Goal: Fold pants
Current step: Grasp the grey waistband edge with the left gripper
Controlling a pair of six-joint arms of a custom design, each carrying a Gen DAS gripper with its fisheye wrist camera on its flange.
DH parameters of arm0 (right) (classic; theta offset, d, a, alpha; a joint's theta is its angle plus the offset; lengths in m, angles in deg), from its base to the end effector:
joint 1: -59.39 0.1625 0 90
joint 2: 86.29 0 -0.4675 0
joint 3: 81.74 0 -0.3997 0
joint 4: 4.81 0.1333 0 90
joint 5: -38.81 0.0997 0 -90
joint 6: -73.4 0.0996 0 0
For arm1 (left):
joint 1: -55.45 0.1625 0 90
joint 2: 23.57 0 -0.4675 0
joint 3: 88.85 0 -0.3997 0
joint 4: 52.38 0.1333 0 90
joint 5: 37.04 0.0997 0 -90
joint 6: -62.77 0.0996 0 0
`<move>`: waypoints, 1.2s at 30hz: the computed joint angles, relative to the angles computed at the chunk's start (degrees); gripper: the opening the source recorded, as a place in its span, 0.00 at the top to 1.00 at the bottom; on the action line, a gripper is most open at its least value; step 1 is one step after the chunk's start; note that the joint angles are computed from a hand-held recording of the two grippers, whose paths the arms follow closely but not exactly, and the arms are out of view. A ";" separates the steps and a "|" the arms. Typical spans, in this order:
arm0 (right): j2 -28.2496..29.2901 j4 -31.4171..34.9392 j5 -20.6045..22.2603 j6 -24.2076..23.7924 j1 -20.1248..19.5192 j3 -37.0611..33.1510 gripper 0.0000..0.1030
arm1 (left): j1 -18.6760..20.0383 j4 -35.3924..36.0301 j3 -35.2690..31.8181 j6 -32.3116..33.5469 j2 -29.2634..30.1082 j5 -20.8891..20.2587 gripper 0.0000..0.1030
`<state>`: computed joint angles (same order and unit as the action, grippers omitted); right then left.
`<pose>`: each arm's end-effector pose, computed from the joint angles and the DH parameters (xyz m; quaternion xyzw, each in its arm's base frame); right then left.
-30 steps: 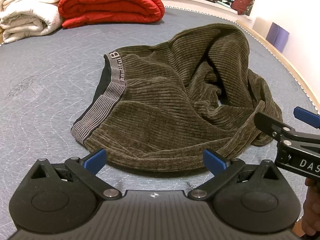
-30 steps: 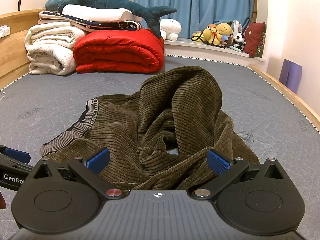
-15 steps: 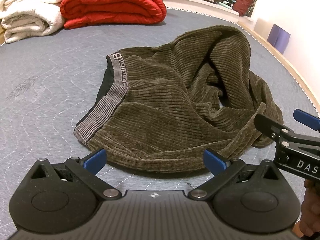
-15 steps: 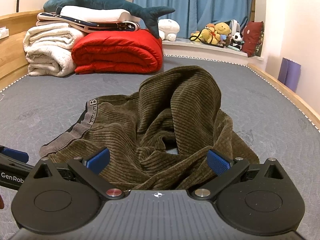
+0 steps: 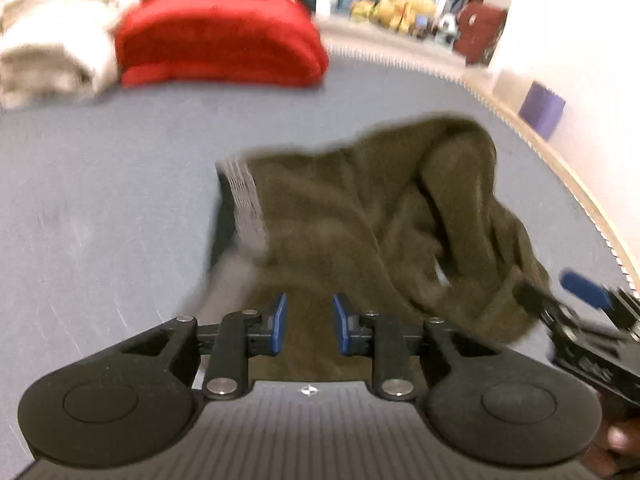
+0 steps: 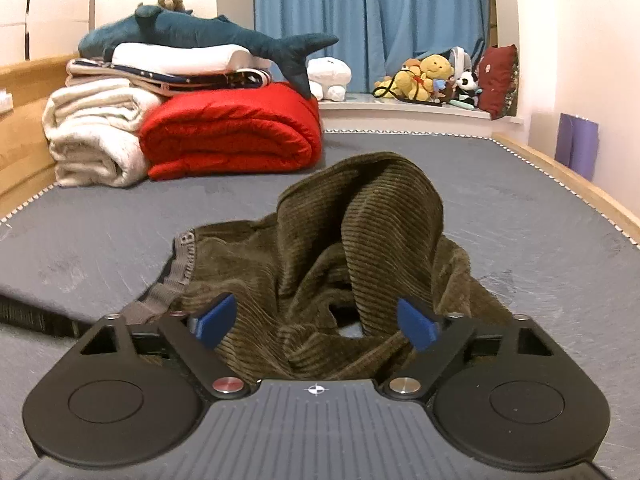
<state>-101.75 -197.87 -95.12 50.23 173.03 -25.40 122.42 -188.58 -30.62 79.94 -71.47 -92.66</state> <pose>0.4048 -0.7646 0.0802 0.1382 -0.8056 0.4802 0.3183 -0.1525 -0.8432 0.4295 0.2269 0.8848 -0.3082 0.2658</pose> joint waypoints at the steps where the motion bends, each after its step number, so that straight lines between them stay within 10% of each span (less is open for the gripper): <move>1: -0.31 -0.08 0.79 0.42 -0.13 0.53 0.20 | 0.63 -3.59 -0.73 2.70 0.71 0.17 0.73; 7: -0.99 -1.15 1.90 0.11 -0.61 2.23 0.23 | 5.06 2.48 -12.24 -3.14 7.67 6.57 0.69; 12: -1.37 1.52 2.10 3.04 -0.96 2.23 0.20 | 7.48 11.59 -22.88 -7.73 13.22 8.05 0.15; 21: -1.15 6.02 2.25 5.35 -1.27 1.09 0.14 | 9.55 26.33 -31.06 -13.78 17.11 0.84 0.03; 28: -0.85 7.36 1.39 6.46 -1.79 0.05 0.13 | 8.30 20.49 -21.89 -5.21 13.07 0.43 0.40; 31: -0.05 7.74 0.81 7.29 -2.25 -1.39 0.12 | 8.15 18.71 -21.00 -5.51 11.55 -1.35 0.71; 36: 1.28 11.54 -0.57 11.49 -2.80 -4.35 0.12 | 7.33 15.19 -17.10 -6.89 7.33 -4.62 0.82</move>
<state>-100.48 -186.33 -95.69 61.72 170.23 -29.75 129.75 -173.39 -47.72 73.05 -64.14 -97.28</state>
